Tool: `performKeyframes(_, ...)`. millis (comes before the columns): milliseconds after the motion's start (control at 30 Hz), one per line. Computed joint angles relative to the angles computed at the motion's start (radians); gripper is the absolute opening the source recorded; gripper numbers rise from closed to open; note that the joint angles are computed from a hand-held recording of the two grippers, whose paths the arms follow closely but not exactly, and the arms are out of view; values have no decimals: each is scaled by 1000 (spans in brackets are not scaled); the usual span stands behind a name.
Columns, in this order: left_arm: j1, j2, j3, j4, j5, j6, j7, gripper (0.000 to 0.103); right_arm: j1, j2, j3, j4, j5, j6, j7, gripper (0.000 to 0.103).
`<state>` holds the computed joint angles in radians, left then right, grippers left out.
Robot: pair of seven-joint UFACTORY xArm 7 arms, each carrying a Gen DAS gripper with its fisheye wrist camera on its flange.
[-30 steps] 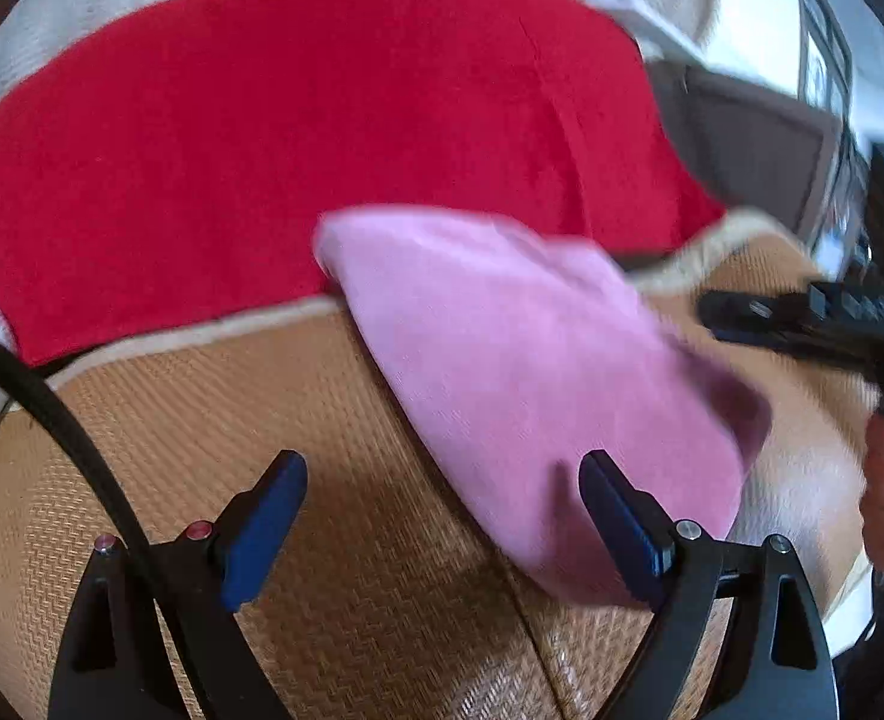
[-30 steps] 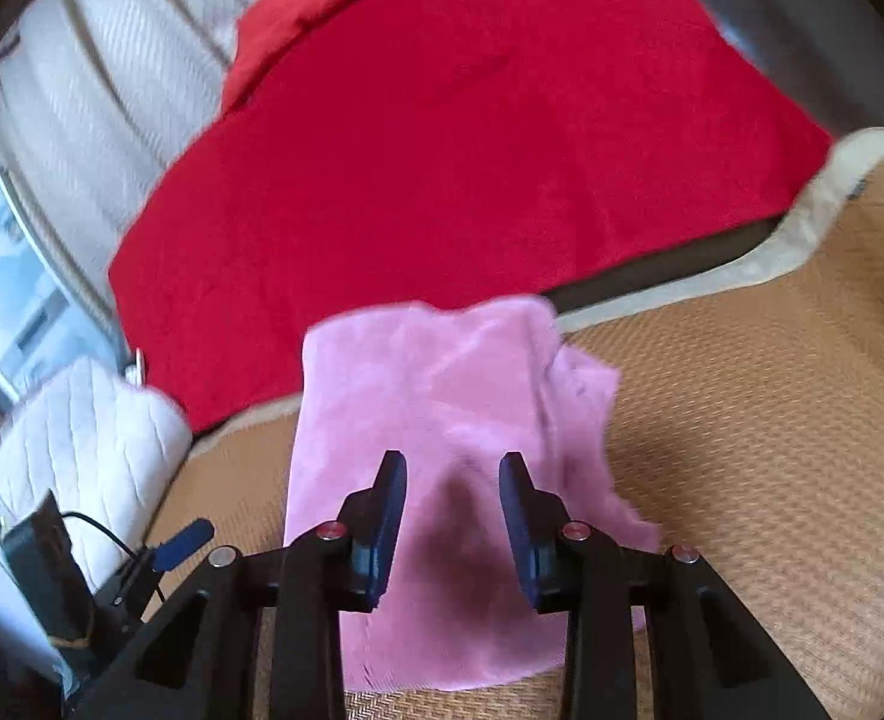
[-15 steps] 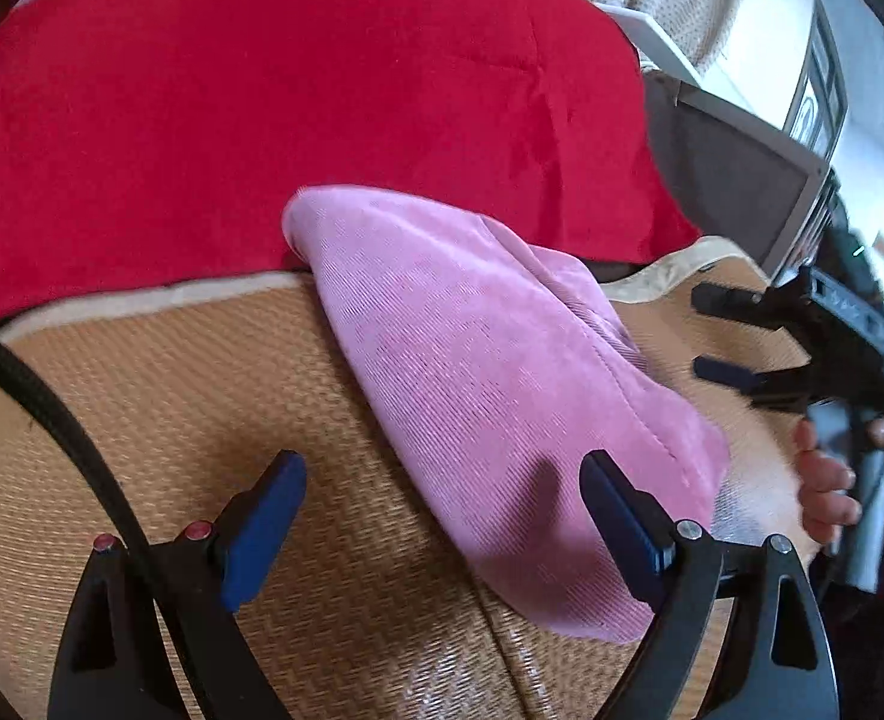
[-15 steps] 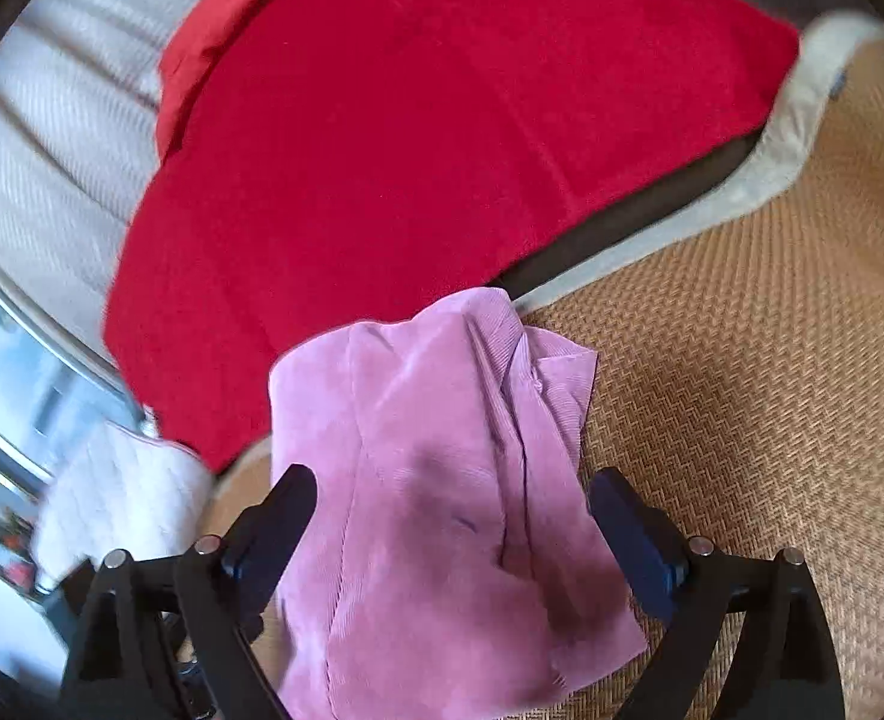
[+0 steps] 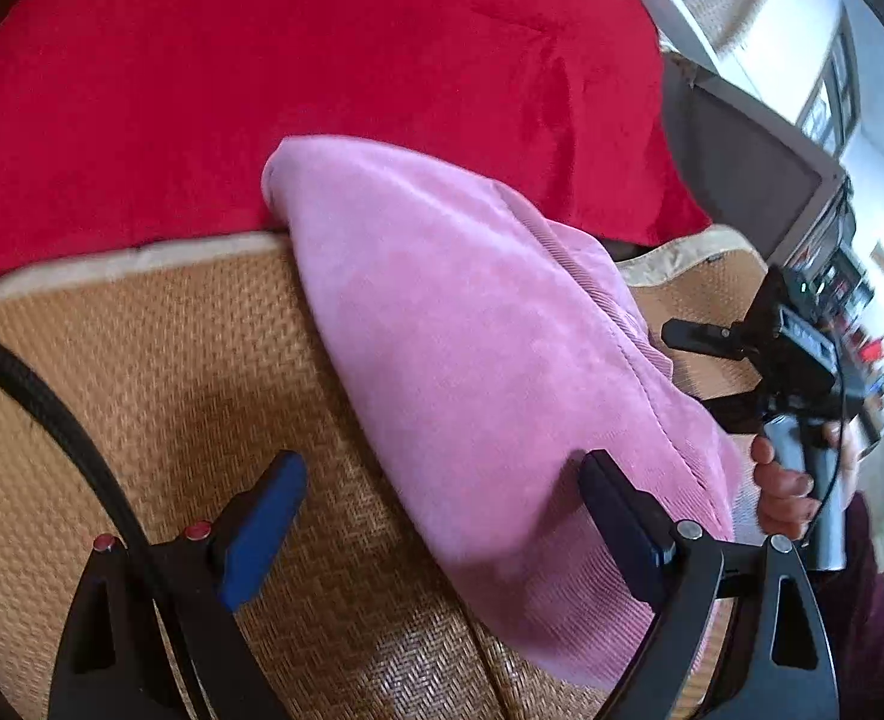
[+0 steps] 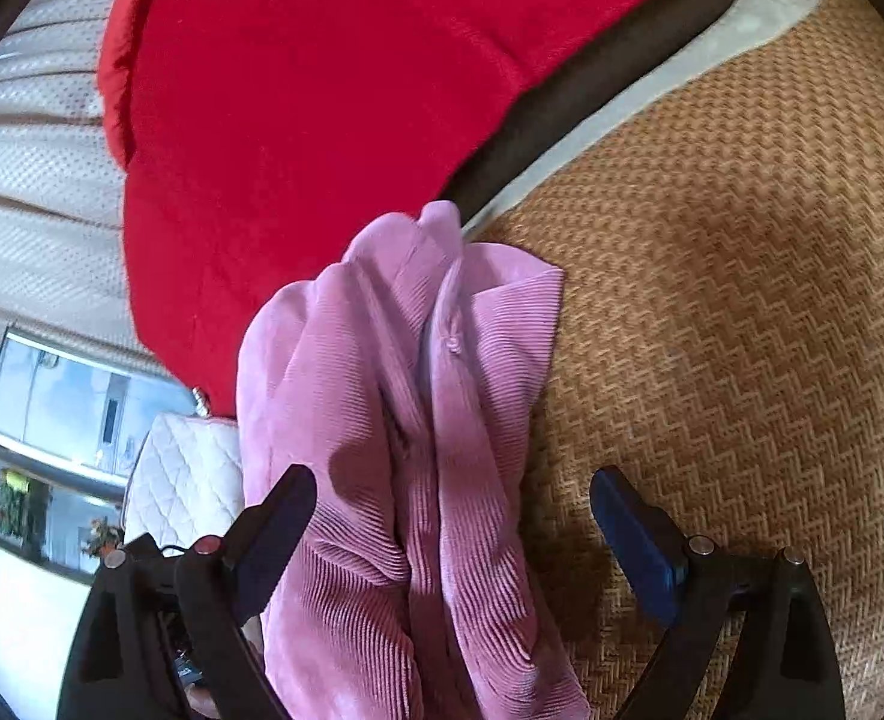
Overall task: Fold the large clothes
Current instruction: 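Lift the jacket bundle with the right gripper toward the left gripper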
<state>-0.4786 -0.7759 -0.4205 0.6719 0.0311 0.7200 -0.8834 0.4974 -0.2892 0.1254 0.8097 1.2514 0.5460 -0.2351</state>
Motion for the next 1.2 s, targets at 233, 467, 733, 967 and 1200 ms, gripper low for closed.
performKeyframes(233, 50, 64, -75, 75, 112, 48, -6, 93, 17, 47, 12, 48, 75, 59, -123, 95)
performKeyframes(467, 46, 84, -74, 91, 141, 56, -15, 93, 25, 93, 54, 90, 51, 14, -94, 96)
performKeyframes(733, 31, 76, -64, 79, 138, 56, -20, 93, 55, 129, 99, 117, -14, -86, -12, 86)
performKeyframes(967, 16, 87, -37, 60, 110, 16, -17, 95, 92, 116, 97, 96, -12, -137, 1, 82)
performKeyframes(1200, -121, 91, 128, -66, -116, -215, 68, 96, 108, 118, 98, 94, 55, -165, -41, 78)
